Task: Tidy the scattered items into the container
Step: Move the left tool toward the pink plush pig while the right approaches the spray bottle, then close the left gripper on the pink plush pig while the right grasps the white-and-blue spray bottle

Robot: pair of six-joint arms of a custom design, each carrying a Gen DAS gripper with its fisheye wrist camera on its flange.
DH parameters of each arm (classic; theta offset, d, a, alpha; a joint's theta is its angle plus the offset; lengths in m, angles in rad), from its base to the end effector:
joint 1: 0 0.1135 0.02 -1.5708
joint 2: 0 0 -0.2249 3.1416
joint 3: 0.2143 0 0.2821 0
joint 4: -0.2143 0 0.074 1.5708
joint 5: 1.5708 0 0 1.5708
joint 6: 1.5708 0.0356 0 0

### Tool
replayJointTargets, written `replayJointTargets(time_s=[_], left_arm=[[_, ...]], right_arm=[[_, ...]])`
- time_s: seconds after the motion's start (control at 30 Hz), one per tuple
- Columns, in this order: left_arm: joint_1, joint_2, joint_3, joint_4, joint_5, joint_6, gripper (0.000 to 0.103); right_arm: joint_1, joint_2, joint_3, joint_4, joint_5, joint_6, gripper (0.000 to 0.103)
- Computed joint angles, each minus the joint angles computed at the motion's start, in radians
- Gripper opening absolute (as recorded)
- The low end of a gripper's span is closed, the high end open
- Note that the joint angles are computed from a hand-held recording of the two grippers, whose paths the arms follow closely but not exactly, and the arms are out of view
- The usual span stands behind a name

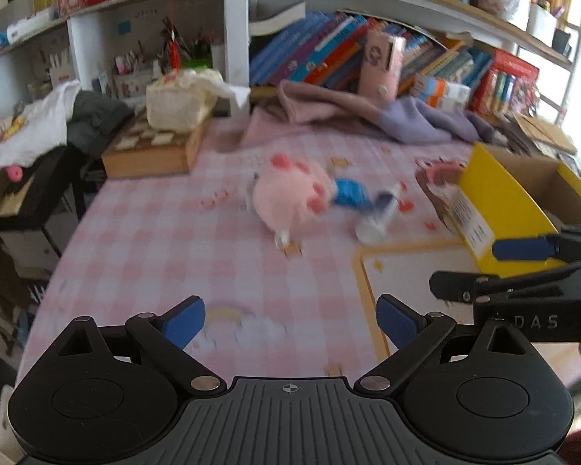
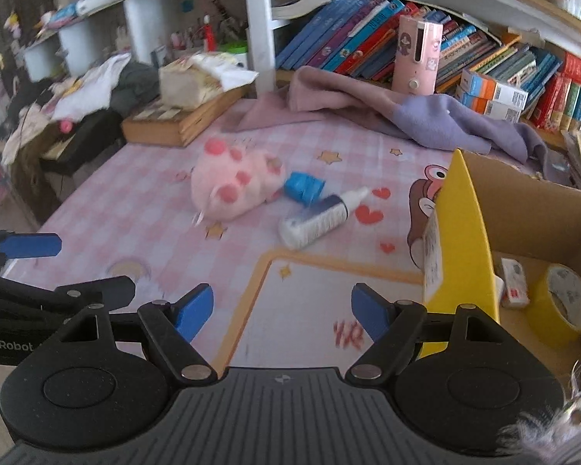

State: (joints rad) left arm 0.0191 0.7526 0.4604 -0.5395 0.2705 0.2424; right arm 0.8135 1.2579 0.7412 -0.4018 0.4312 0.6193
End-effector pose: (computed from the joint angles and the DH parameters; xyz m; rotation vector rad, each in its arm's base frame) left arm 0.2102 -0.0055 0.1652 0.3881 2.3405 -0.2000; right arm 0.2063 0.1966 0.1590 -0.0551 2.3810 0.1352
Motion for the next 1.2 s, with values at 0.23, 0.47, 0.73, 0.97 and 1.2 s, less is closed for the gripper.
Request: replayJointTargets(time_s=[0.23, 0.47, 0.73, 0.97, 1.2], left_arm=[[-0.080, 0.333, 0.166, 0.182, -0.073, 0.002, 0.097], [-0.113, 0.596, 0.321, 0.275, -0.105, 0.088, 0.097], [-0.139, 0.762, 0.417, 0.318, -0.162, 0.153, 0.097], [-0.158, 0.866, 0.470, 0.361, -0.105, 0.259, 0.097], [-0.211, 0.953, 0.538, 0.377, -0.100, 0.358, 0.097]], right_arm=[[-0.170, 0.181, 0.111, 0.098, -0.132, -0.020, 0.077], [-0.305, 0.381, 0.272, 0.126, -0.224, -0.007, 0.077], [-0.375, 0.616, 0.492, 0.073, -0.277, -0.032, 0.072], [-0.401, 0.698, 0.566, 0.015, -0.347, -0.084, 0.059], [-0.421, 0.636, 0.523, -0.013, -0.344, -0.149, 0.031]])
